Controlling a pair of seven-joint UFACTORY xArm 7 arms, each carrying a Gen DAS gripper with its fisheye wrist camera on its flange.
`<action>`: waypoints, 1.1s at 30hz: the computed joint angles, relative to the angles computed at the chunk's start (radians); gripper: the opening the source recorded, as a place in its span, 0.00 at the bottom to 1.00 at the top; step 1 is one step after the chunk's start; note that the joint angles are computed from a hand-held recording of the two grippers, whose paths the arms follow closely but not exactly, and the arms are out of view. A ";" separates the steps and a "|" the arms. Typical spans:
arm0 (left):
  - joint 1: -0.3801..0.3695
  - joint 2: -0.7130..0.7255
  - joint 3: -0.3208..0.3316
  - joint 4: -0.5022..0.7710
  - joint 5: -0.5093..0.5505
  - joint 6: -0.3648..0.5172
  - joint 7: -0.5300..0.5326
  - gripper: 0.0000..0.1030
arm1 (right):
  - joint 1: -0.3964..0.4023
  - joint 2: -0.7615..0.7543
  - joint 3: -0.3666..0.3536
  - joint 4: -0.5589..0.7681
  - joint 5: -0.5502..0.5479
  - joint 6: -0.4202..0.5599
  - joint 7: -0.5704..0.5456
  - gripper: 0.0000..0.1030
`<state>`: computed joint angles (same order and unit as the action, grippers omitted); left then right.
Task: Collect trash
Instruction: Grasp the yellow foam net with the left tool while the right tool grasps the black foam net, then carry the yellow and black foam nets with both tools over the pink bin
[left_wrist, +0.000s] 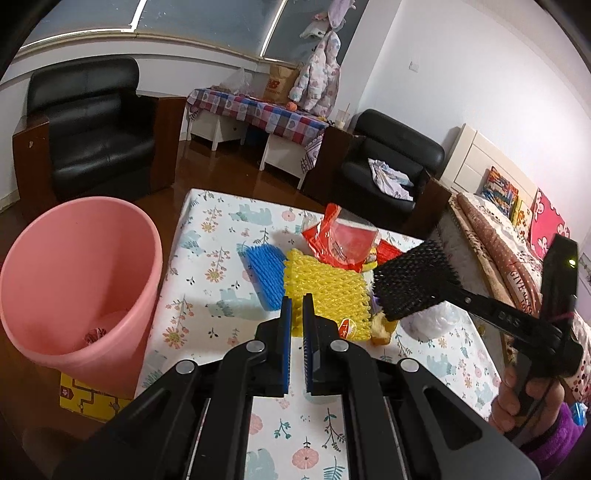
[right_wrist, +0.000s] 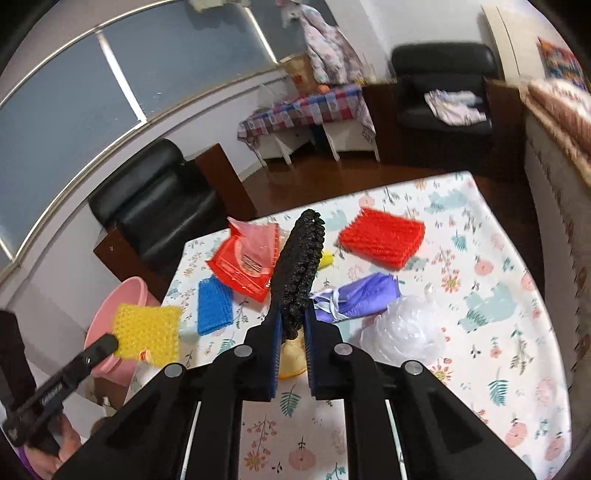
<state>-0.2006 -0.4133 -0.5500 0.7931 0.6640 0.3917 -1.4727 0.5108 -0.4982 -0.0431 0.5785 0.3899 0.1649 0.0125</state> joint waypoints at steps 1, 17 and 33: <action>0.002 -0.010 0.000 -0.002 0.003 0.005 -0.004 0.05 | -0.001 -0.013 0.009 -0.002 -0.009 0.002 -0.003 0.11; 0.072 -0.327 0.015 -0.160 -0.132 0.134 -0.015 0.05 | 0.201 0.131 0.030 0.204 0.088 0.026 -0.163 0.11; 0.104 -0.518 0.021 -0.267 -0.241 0.332 0.058 0.05 | 0.107 0.445 0.291 0.522 0.005 0.053 -0.162 0.11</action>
